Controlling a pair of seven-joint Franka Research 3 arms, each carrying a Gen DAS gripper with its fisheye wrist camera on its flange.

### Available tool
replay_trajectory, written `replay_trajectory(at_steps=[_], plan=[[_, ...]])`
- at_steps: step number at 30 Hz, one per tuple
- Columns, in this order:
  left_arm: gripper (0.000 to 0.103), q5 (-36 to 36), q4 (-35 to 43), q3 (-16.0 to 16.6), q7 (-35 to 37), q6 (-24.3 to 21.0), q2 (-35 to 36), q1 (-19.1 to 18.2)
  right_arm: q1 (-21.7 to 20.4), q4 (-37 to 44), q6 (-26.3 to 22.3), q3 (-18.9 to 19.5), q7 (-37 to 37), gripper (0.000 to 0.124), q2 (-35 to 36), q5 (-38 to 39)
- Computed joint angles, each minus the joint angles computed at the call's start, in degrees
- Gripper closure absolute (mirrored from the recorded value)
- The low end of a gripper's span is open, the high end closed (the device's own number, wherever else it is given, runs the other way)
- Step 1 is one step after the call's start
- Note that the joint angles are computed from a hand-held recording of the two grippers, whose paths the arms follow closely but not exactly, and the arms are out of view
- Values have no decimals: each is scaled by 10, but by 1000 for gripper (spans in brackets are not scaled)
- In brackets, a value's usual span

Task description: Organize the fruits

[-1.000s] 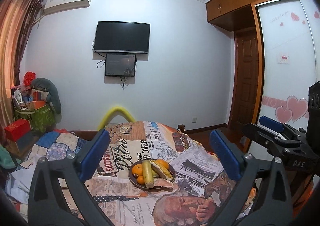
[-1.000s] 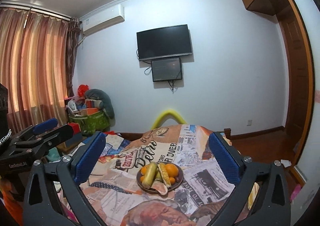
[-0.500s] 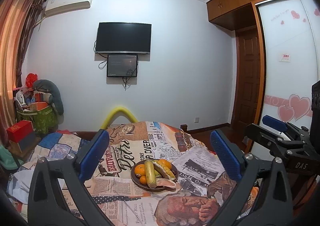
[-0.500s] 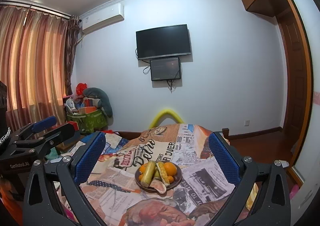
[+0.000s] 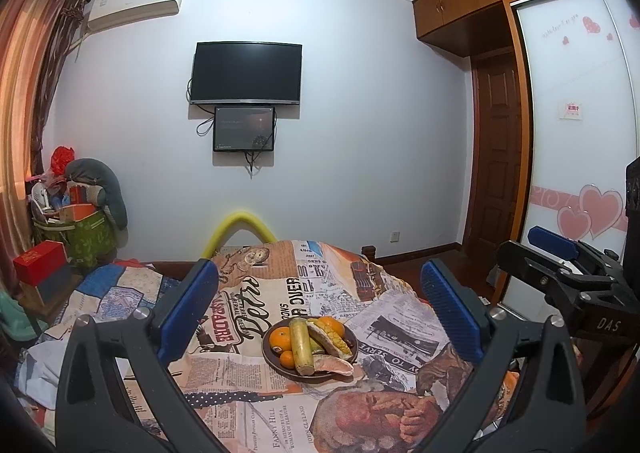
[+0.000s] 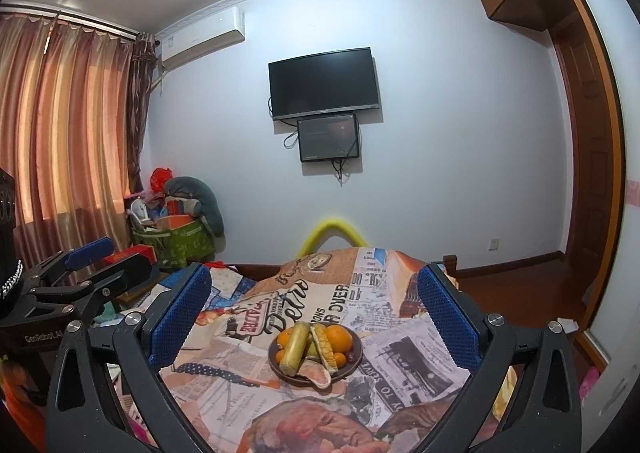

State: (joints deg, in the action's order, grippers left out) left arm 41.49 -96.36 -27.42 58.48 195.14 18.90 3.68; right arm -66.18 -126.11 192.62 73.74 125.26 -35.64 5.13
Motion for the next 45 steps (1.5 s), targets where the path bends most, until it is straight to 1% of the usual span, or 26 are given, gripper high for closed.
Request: replay_trajectory(at_steps=[4, 8, 12, 14, 16, 21, 24, 30, 32, 34, 38, 41, 45], plan=[[0, -2, 1, 6, 1, 4, 2, -6, 2, -1, -1, -3, 1, 21, -3, 0], [0, 10, 3, -7, -5, 3, 7, 7, 3, 0, -2, -4, 1, 21, -3, -1], [0, 16, 3, -13, -11, 5, 8, 13, 6, -1, -3, -8, 0, 21, -6, -1], [0, 24, 4, -23, -17, 3, 9, 23, 6, -1, -3, -8, 0, 21, -6, -1], [0, 25, 3, -20, -18, 4, 8, 20, 7, -1, -3, -10, 0, 21, -6, 0], [0, 36, 5, -38, -23, -1, 12, 36, 6, 2, -6, -11, 1, 21, -7, 0], [0, 35, 5, -41, -22, -2, 12, 38, 7, 1, -7, -12, 1, 21, -8, 0], [0, 45, 10, -90, -11, -14, 24, 77, 3, 2, -6, -9, 5, 21, -12, 1], [0, 47, 10, -119, -2, -20, 31, 99, 3, 2, -7, -9, 7, 21, -15, 2], [0, 41, 8, -140, 10, -25, 35, 115, 2, 3, -7, -8, 9, 21, -17, 2], [0, 22, 1, -147, 27, -24, 33, 121, 1, 3, -9, -8, 10, 21, -18, 0], [0, 20, 1, -179, 38, -30, 42, 146, -1, 5, -10, -7, 12, 21, -20, -1], [0, 6, -2, -186, 55, -31, 43, 150, -2, 4, -10, -7, 15, 21, -20, -2]])
